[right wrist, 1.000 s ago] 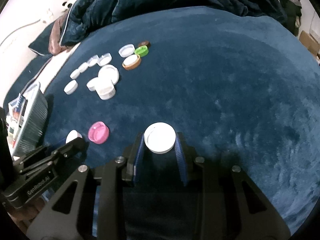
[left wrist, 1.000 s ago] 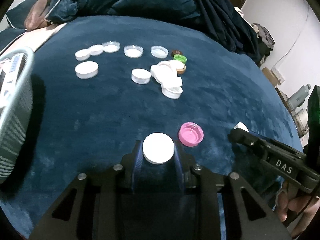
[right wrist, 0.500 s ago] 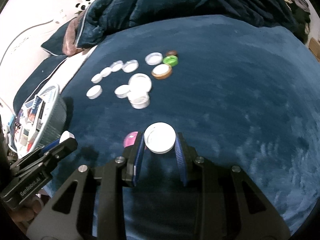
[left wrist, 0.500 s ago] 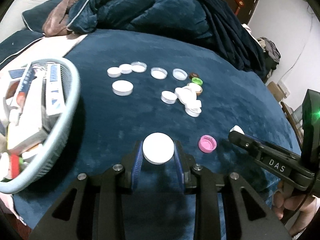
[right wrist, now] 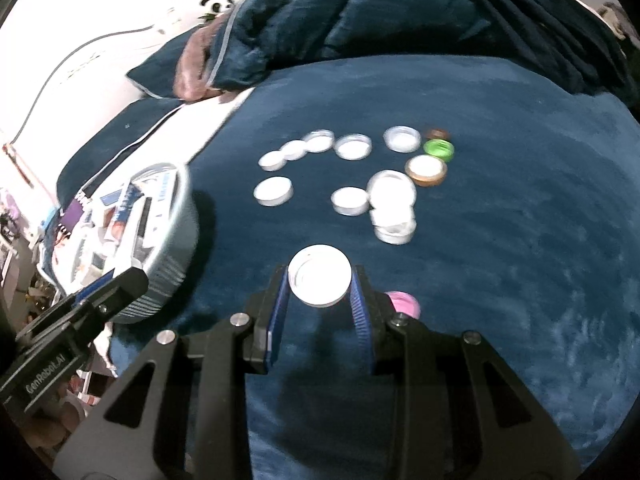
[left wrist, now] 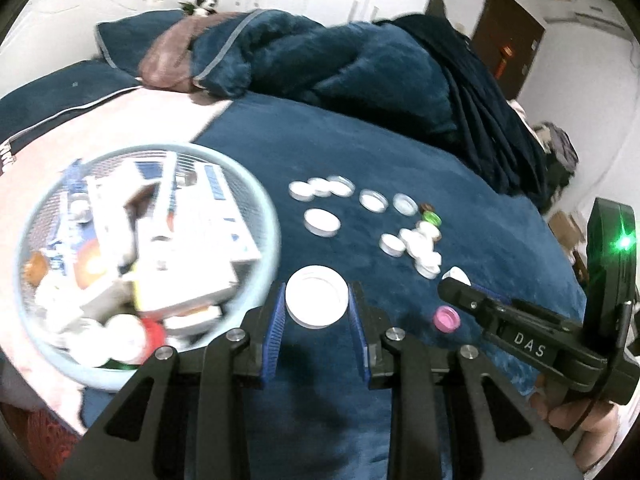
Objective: Organize objects
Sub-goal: 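Carry both white caps over the blue basket, then open both grippers to drop the white caps into the basket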
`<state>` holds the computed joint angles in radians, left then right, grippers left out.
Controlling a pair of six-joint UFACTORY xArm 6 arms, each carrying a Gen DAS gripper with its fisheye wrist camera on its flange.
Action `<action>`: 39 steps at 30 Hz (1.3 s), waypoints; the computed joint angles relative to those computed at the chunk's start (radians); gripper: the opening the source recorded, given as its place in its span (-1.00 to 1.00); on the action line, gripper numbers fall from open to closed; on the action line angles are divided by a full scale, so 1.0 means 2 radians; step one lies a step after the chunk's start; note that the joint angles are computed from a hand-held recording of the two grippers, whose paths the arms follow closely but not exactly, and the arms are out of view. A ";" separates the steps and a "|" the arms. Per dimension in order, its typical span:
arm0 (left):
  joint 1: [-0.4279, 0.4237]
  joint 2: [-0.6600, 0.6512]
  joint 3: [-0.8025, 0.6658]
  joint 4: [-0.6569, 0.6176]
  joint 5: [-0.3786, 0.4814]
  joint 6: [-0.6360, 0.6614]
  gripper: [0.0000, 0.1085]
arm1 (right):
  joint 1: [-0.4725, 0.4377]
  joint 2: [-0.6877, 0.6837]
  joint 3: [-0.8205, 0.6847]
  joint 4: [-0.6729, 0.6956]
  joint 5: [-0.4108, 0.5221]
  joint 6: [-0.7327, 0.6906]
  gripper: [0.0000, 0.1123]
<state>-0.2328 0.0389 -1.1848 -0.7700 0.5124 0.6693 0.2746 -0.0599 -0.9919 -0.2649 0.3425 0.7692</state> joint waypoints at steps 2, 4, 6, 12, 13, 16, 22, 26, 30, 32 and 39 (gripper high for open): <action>0.011 -0.002 0.000 -0.004 -0.004 -0.001 -0.43 | 0.011 0.014 -0.018 0.003 -0.002 -0.008 -0.44; 0.025 -0.003 -0.001 -0.010 -0.006 -0.002 -0.43 | 0.019 0.026 -0.034 0.006 -0.003 -0.015 -0.44; 0.040 -0.002 -0.004 -0.014 -0.008 -0.006 -0.43 | 0.030 0.043 -0.056 0.014 -0.003 -0.028 -0.44; 0.082 0.011 -0.018 -0.029 -0.016 -0.021 -0.43 | 0.059 0.088 -0.118 0.033 -0.001 -0.069 -0.44; 0.089 0.013 -0.020 -0.033 -0.017 -0.022 -0.43 | 0.064 0.094 -0.128 0.036 0.000 -0.074 -0.44; 0.110 0.022 -0.028 -0.046 -0.017 -0.030 -0.43 | 0.075 0.117 -0.159 0.053 0.003 -0.097 -0.44; 0.145 0.053 -0.058 -0.066 -0.011 -0.053 -0.43 | 0.094 0.167 -0.226 0.106 0.011 -0.158 -0.44; 0.150 0.075 -0.075 -0.047 -0.016 -0.071 -0.43 | 0.103 0.205 -0.278 0.168 0.014 -0.216 -0.43; 0.147 0.083 -0.078 -0.022 -0.012 -0.074 -0.39 | 0.103 0.222 -0.300 0.236 0.035 -0.269 -0.42; 0.144 0.079 -0.070 -0.004 -0.021 -0.073 -0.09 | 0.101 0.218 -0.289 0.269 0.030 -0.282 -0.41; 0.140 0.058 -0.047 -0.013 -0.041 -0.056 0.70 | 0.094 0.195 -0.253 0.310 -0.006 -0.275 0.23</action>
<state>0.0480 0.1558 -1.2783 -0.7963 0.4311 0.5565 0.4622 0.3297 -1.4981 0.3554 0.3303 0.2198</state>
